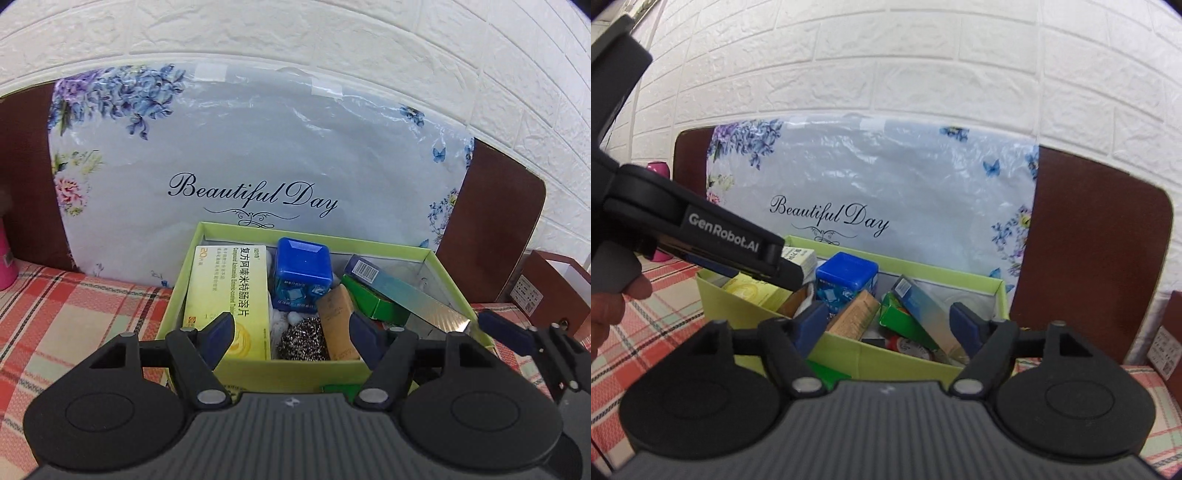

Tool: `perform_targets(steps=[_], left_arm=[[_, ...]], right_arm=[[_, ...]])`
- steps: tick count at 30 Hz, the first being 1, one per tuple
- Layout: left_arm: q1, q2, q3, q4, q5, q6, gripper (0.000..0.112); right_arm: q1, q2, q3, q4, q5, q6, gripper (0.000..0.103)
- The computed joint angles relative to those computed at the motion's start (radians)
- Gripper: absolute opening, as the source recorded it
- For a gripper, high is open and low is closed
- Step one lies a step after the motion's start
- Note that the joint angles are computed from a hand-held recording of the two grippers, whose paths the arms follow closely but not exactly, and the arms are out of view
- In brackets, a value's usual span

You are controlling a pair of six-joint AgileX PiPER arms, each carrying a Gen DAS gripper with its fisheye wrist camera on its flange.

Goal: Organize objects
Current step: 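Lower gold box and black tape into the lime-green box and open both tools, then grasp the green box with the left tool while the right tool grasps the toothpick bag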

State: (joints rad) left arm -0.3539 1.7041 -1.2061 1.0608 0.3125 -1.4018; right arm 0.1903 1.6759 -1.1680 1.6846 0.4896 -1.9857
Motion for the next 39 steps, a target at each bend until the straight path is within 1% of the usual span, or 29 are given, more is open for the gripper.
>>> perform_targets(steps=[1, 2, 4, 6, 8, 10, 11, 15, 16, 17, 18, 19, 21, 24, 27, 30, 32, 33, 34, 35, 36, 37, 38, 39], left_arm=[[-0.01, -0.016, 0.023, 0.034, 0.004, -0.039, 0.073], [-0.022, -0.028, 0.043, 0.059, 0.007, -0.068, 0.073], [-0.046, -0.044, 0.081, 0.088, 0.004, -0.105, 0.082], [-0.071, -0.027, 0.084, 0.07, 0.005, -0.076, 0.082], [-0.101, 0.01, 0.061, 0.009, 0.025, -0.014, 0.082], [-0.121, 0.05, 0.037, 0.004, 0.015, -0.001, 0.082], [-0.132, 0.075, 0.017, 0.014, 0.025, -0.001, 0.082], [-0.17, 0.195, -0.102, 0.019, 0.144, 0.03, 0.082], [-0.169, 0.21, -0.114, 0.02, 0.154, 0.034, 0.081], [-0.158, 0.213, -0.116, -0.02, 0.144, 0.07, 0.077], [-0.138, 0.2, -0.094, -0.054, 0.099, 0.093, 0.064], [-0.124, 0.182, -0.066, -0.066, 0.064, 0.097, 0.063], [-0.121, 0.14, -0.017, -0.048, 0.054, 0.081, 0.063], [-0.125, 0.066, 0.082, 0.065, 0.048, -0.037, 0.063], [-0.123, -0.006, 0.186, 0.133, 0.04, -0.14, 0.063], [-0.128, -0.067, 0.29, 0.204, 0.044, -0.255, 0.064], [-0.138, -0.101, 0.361, 0.301, 0.049, -0.383, 0.065], [-0.138, -0.112, 0.383, 0.301, 0.043, -0.398, 0.065], [-0.136, -0.121, 0.401, 0.283, 0.03, -0.393, 0.069], [-0.136, -0.125, 0.414, 0.262, 0.024, -0.385, 0.07], [-0.141, -0.127, 0.427, 0.252, 0.024, -0.386, 0.071], [-0.145, -0.127, 0.439, 0.241, 0.023, -0.382, 0.071], [-0.154, -0.129, 0.455, 0.258, 0.029, -0.408, 0.071], [-0.175, -0.136, 0.475, 0.316, 0.054, -0.468, 0.072]], right_arm=[[-0.011, -0.025, 0.031, 0.021, 0.008, -0.028, 0.082], [-0.026, -0.055, 0.07, 0.036, 0.019, -0.052, 0.084], [-0.064, -0.099, 0.131, 0.017, 0.037, -0.054, 0.091], [-0.111, -0.132, 0.181, -0.056, 0.056, -0.007, 0.094], [-0.16, -0.159, 0.226, -0.154, 0.08, 0.062, 0.094], [-0.207, -0.182, 0.268, -0.228, 0.111, 0.122, 0.094], [-0.229, -0.191, 0.286, -0.257, 0.126, 0.153, 0.094], [-0.295, -0.211, 0.322, -0.338, 0.182, 0.25, 0.094], [-0.304, -0.215, 0.326, -0.348, 0.191, 0.26, 0.094], [-0.308, -0.218, 0.328, -0.357, 0.196, 0.267, 0.094], [-0.309, -0.219, 0.328, -0.363, 0.202, 0.268, 0.094], [-0.306, -0.218, 0.326, -0.361, 0.204, 0.26, 0.094], [-0.286, -0.212, 0.323, -0.347, 0.195, 0.24, 0.095], [-0.214, -0.165, 0.268, -0.399, 0.162, 0.323, 0.096], [-0.138, -0.092, 0.199, -0.436, 0.141, 0.387, 0.096], [-0.068, -0.02, 0.122, -0.499, 0.101, 0.46, 0.099], [-0.033, 0.021, 0.084, -0.524, 0.072, 0.514, 0.101], [-0.018, 0.035, 0.069, -0.549, 0.061, 0.548, 0.102], [-0.001, 0.052, 0.055, -0.588, 0.043, 0.588, 0.102], [0.007, 0.051, 0.06, -0.592, 0.028, 0.587, 0.1], [0.001, 0.041, 0.074, -0.56, 0.03, 0.547, 0.084], [-0.011, 0.031, 0.081, -0.549, 0.052, 0.522, 0.072], [-0.017, 0.016, 0.093, -0.559, 0.058, 0.521, 0.072], [-0.023, -0.001, 0.11, -0.572, 0.057, 0.52, 0.071]])
